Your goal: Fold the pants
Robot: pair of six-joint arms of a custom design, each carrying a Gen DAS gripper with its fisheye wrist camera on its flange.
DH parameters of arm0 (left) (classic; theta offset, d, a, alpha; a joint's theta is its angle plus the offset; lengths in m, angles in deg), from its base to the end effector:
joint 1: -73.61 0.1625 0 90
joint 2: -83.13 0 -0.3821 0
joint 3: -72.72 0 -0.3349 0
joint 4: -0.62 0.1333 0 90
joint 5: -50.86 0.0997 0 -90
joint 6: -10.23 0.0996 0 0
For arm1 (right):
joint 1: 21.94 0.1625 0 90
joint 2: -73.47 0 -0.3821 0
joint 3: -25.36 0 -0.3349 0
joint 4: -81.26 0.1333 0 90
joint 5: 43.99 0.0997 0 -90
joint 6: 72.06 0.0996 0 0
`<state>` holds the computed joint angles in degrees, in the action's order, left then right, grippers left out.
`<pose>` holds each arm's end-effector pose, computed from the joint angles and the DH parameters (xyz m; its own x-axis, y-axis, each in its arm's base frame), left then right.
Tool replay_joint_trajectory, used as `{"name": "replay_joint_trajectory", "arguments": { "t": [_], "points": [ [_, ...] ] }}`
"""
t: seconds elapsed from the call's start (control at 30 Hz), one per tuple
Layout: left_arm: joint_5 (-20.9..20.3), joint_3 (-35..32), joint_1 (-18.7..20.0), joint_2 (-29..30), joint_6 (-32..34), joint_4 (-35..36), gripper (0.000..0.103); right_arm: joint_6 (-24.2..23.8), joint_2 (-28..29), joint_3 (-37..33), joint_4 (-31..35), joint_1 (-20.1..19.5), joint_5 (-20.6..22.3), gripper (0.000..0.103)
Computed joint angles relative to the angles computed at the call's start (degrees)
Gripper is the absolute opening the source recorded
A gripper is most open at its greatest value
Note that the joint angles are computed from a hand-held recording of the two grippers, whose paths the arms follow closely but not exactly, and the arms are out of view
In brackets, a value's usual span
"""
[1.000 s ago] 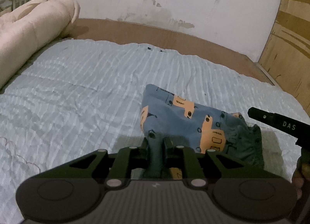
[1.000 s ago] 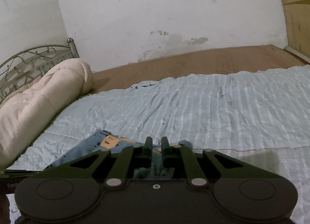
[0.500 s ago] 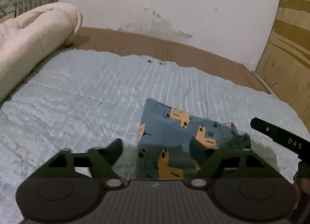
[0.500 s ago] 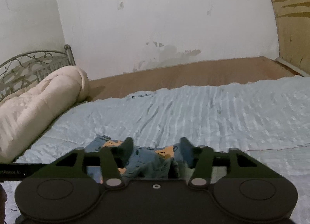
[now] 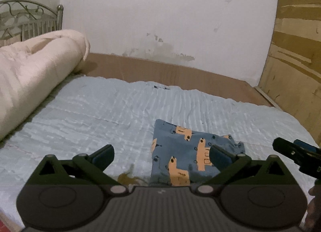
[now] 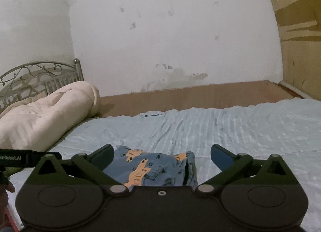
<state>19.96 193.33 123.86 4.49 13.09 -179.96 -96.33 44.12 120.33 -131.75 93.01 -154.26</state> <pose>-0.1058 -0.4694 0.3541 -0.7844 -0.1410 -0.6041 0.4625 0.5160 -0.7210 0.3442 -0.5057 0.0784 -0.7941 -0.3204 0.5164 -0.6074 0.3915 -0.6912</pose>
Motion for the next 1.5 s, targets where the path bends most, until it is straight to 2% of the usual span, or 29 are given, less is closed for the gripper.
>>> {"name": "replay_joint_trajectory", "arguments": {
  "t": [0.4,0.6,0.93,1.13,1.5],
  "points": [
    [4.54,11.51,-6.45,-9.41,-3.39,2.61,0.102,-0.58,-2.46,12.23,-12.83,4.63,-6.20,0.102],
    [5.24,15.78,-7.95,-12.52,-5.20,3.30,0.102,-0.79,-1.64,14.88,-17.33,6.43,-9.31,0.102],
    [5.91,19.96,-8.73,-13.76,-2.66,-1.76,0.102,-3.51,1.14,16.82,-23.92,8.29,-11.95,0.102],
    [5.57,21.66,-8.16,-14.96,-1.49,-1.35,0.102,-3.75,2.49,17.96,-26.20,8.53,-13.43,0.102],
    [5.52,23.11,-7.10,-16.44,-3.00,0.68,0.102,-2.29,3.01,18.49,-25.56,7.73,-14.31,0.102]
  ]
}}
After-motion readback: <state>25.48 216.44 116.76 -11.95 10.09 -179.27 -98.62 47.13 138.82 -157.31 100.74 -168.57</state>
